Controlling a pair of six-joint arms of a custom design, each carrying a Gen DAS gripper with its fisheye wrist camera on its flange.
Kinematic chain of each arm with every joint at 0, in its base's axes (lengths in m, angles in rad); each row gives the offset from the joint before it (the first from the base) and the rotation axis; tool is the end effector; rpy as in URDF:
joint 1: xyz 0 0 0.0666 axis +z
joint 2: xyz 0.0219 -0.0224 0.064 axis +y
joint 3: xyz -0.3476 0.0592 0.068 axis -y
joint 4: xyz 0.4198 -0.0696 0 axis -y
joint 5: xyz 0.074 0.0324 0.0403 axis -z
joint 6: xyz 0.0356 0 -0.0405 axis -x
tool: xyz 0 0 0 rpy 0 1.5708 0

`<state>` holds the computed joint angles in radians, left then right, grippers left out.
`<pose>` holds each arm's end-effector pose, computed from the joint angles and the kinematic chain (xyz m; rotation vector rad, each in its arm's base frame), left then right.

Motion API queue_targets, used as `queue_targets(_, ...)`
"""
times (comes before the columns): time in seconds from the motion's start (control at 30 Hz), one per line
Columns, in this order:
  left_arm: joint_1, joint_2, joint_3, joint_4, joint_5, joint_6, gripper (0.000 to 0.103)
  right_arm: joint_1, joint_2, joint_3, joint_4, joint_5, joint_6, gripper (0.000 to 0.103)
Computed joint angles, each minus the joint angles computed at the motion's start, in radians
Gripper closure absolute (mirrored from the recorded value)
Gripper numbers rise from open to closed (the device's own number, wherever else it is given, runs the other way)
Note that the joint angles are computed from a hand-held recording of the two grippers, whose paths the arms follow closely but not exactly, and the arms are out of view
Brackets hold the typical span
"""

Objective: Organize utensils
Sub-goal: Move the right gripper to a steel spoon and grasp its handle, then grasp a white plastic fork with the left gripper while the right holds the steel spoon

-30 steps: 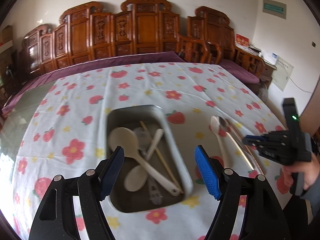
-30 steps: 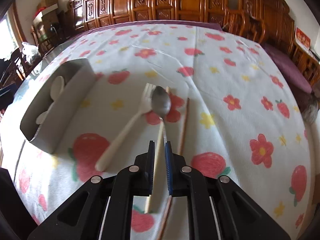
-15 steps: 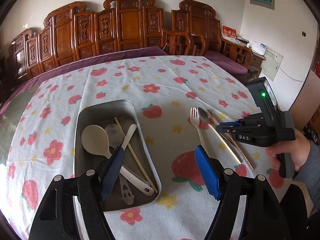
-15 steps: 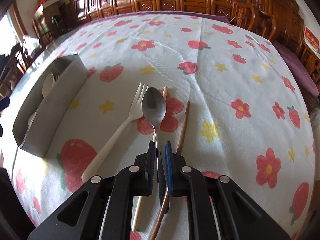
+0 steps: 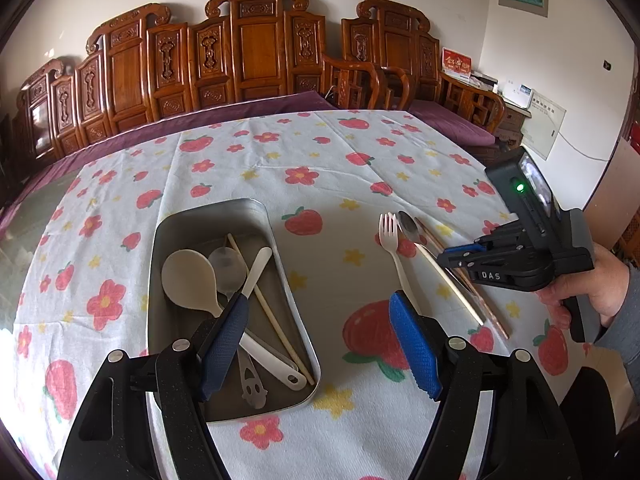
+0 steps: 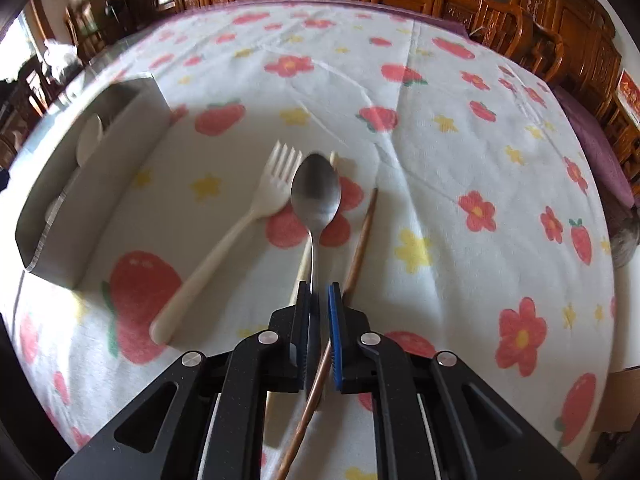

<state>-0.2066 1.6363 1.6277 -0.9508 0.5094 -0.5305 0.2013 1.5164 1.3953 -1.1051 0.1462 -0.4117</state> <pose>0.5762 -0.1389 0.3832 1.0566 2.1843 -0.4983 0.5149 0.0994 0.3278 0.3259 2.7503 -0.0479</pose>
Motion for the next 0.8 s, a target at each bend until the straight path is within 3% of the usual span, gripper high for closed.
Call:
queue_targets(0.5,-0.006,-0.013,-0.016,0.006,0.000,-0.017,0.033,0.011,0.018,0.017,0.009,0.020,0.004,0.098)
queue_targets(0.8,-0.053,-0.020,-0.027,-0.020,-0.030,-0.032,0.033,0.016,-0.067,-0.042,0.051,0.034,-0.013,0.098)
